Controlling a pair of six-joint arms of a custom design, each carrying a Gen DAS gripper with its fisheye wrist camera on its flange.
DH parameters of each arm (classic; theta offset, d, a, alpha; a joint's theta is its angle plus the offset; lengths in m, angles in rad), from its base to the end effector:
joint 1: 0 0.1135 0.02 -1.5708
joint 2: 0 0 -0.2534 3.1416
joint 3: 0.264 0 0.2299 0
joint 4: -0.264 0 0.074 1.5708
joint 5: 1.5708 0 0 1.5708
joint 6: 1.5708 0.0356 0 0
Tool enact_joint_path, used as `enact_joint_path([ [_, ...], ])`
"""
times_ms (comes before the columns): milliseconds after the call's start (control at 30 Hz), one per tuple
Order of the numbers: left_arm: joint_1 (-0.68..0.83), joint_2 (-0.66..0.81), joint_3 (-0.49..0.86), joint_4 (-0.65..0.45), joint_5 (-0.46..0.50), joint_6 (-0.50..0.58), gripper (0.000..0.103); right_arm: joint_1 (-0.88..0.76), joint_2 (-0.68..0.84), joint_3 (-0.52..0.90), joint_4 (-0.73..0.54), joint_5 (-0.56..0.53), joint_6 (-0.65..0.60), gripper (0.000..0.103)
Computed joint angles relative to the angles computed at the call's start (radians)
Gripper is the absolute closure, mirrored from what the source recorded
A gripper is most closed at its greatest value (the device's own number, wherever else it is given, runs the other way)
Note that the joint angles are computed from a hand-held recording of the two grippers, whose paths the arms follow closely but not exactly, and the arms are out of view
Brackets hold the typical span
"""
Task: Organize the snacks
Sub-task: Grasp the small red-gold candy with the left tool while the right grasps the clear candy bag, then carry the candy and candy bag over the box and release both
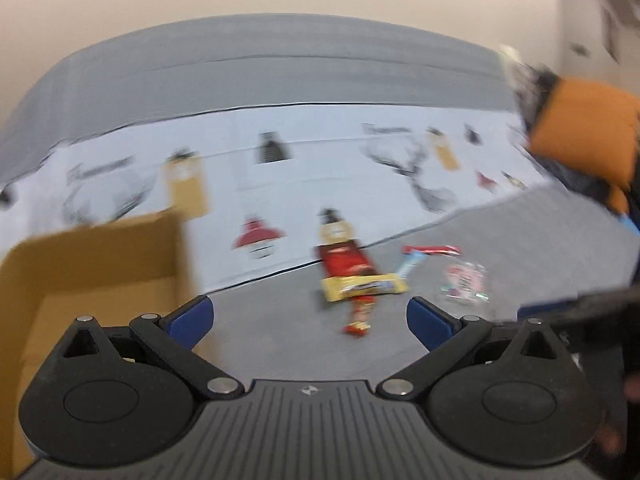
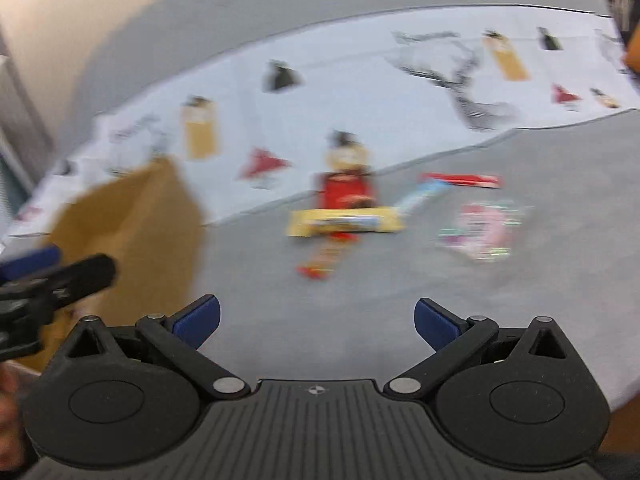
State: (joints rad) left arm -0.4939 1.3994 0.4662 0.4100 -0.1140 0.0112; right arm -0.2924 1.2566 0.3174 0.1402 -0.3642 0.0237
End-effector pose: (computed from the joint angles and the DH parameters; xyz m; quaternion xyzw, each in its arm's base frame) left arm 0.2237 -0.1158 0.1659 0.1884 0.8442 -0.0715 0.4967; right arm 0.1913 -0.0443 0.1339 0.0761 0.9105 0.1167 0.3893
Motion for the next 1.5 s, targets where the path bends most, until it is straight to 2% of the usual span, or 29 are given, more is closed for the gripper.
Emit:
enact_joint_path([
  [100,-0.08,0.261,0.149,0.059,-0.051,0.005,0.0,-0.166,0.177,0.061,0.092,-0.036,-0.126,0.001],
  [200,-0.095,0.535,0.358,0.065,-0.045,-0.007,0.001,-0.26,0.42,0.167,0.204,-0.05,-0.184,0.001],
  [233,-0.09,0.607,0.421,0.057,-0.033,0.0,0.012,-0.277,0.5,0.233,0.184,-0.051,-0.184,0.001],
  [267,-0.082,0.679,0.494,0.03,-0.018,0.01,0.031,-0.277,0.572,0.297,0.165,-0.058,-0.165,0.001],
  [300,-0.073,0.746,0.568,-0.013,-0.001,0.02,0.038,-0.286,0.621,0.349,0.14,-0.075,-0.151,0.001],
  [333,-0.065,0.814,0.656,-0.08,0.006,0.014,0.045,-0.278,0.665,0.396,0.125,-0.072,-0.131,0.001],
  [400,-0.043,0.927,0.797,-0.177,0.019,-0.037,0.05,-0.239,0.735,0.466,0.132,-0.024,-0.117,0.001],
  [433,-0.026,0.953,0.822,-0.192,0.034,-0.066,0.053,-0.213,0.769,0.503,0.129,0.013,-0.136,0.001],
  [467,-0.011,0.961,0.803,-0.129,0.057,-0.09,0.059,-0.199,0.801,0.538,0.122,0.039,-0.157,0.001],
  [500,-0.006,0.975,0.818,-0.124,0.059,-0.086,0.066,-0.183,0.834,0.572,0.119,0.063,-0.167,0.001],
  [533,-0.005,0.984,0.824,-0.111,0.055,-0.064,0.081,-0.179,0.86,0.604,0.108,0.064,-0.152,0.001],
  [600,0.004,0.991,0.827,-0.104,0.071,-0.061,0.082,-0.17,0.922,0.682,0.053,0.049,-0.12,0.0],
  [633,0.01,0.99,0.824,-0.103,0.082,-0.072,0.083,-0.155,0.935,0.681,0.084,0.087,-0.102,0.0],
  [733,0.02,0.963,0.79,-0.11,0.106,-0.117,0.084,-0.111,0.952,0.658,0.136,0.166,-0.234,0.002],
  [767,0.018,0.94,0.765,-0.114,0.111,-0.129,0.084,-0.106,0.95,0.648,0.15,0.171,-0.24,0.004],
  [800,0.023,0.92,0.735,-0.107,0.128,-0.145,0.084,-0.106,0.941,0.637,0.154,0.166,-0.238,0.011],
  [833,0.026,0.89,0.701,-0.103,0.144,-0.16,0.084,-0.105,0.926,0.621,0.165,0.169,-0.235,0.029],
  [867,0.025,0.852,0.649,-0.091,0.154,-0.174,0.084,-0.11,0.905,0.595,0.188,0.161,-0.221,0.042],
  [900,0.026,0.831,0.614,-0.077,0.166,-0.18,0.084,-0.12,0.89,0.582,0.193,0.148,-0.212,0.066],
  [933,0.024,0.812,0.577,-0.06,0.17,-0.183,0.084,-0.126,0.88,0.57,0.196,0.132,-0.209,0.071],
  [1000,0.024,0.784,0.518,-0.034,0.18,-0.18,0.084,-0.135,0.865,0.546,0.204,0.121,-0.227,0.071],
  [1100,0.028,0.741,0.457,-0.014,0.195,-0.171,0.084,-0.175,0.822,0.498,0.237,0.059,-0.182,0.075],
  [1233,0.038,0.648,0.386,0.012,0.208,-0.174,0.084,-0.208,0.672,0.366,0.278,-0.003,-0.19,0.076],
  [1433,0.048,0.491,0.275,0.028,0.207,-0.208,0.084,-0.224,0.461,0.229,0.223,-0.058,-0.206,0.076],
  [1500,0.047,0.445,0.243,0.023,0.198,-0.21,0.084,-0.198,0.4,0.186,0.216,-0.031,-0.201,0.076],
])
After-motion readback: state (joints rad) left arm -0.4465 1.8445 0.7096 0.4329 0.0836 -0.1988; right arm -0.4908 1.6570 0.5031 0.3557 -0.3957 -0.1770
